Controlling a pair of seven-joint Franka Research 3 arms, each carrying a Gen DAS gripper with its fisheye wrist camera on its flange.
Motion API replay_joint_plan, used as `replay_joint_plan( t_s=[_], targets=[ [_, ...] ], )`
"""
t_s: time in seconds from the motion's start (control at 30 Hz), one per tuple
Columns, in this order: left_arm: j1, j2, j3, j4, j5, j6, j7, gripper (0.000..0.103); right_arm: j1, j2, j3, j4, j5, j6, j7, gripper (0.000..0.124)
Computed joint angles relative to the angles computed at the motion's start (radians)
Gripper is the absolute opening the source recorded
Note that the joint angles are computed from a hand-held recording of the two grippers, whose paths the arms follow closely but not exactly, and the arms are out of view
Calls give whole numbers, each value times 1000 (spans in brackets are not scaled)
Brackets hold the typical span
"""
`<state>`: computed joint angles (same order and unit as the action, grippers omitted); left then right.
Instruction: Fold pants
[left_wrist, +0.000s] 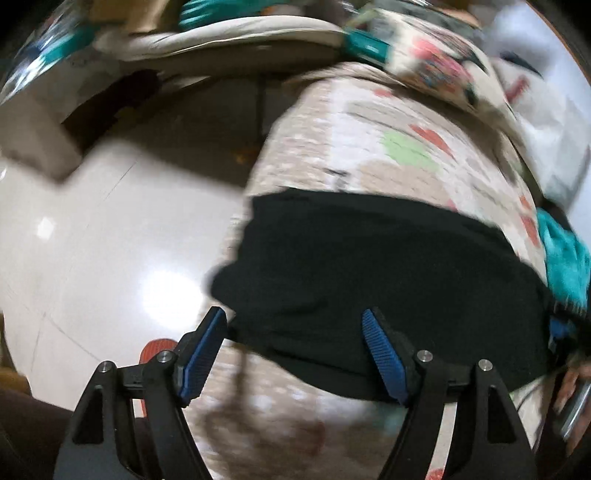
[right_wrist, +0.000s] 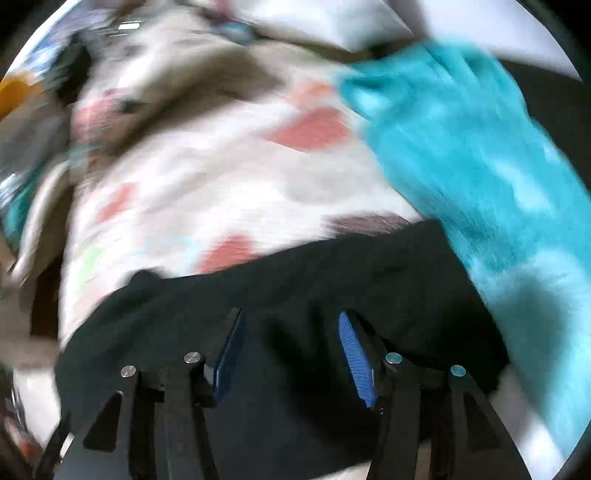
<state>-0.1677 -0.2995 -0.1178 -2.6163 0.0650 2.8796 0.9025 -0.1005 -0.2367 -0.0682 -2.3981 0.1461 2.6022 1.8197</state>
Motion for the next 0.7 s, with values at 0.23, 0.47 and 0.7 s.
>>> replay_joint_plan(
  t_s=[0.23, 0.47, 0.7],
  targets=[
    [20, -6, 92, -49, -136, -5, -53, 76, -91, -69, 123, -23, -287, 5, 247, 43],
    [-44, -2, 145, -73, -292, 20, 49, 76, 226, 38, 10, 111, 163, 22, -246, 52],
    [-382, -44, 433, -113, -882, 176, 399, 76, 340, 225, 94, 351, 393, -179, -634, 58]
  ],
)
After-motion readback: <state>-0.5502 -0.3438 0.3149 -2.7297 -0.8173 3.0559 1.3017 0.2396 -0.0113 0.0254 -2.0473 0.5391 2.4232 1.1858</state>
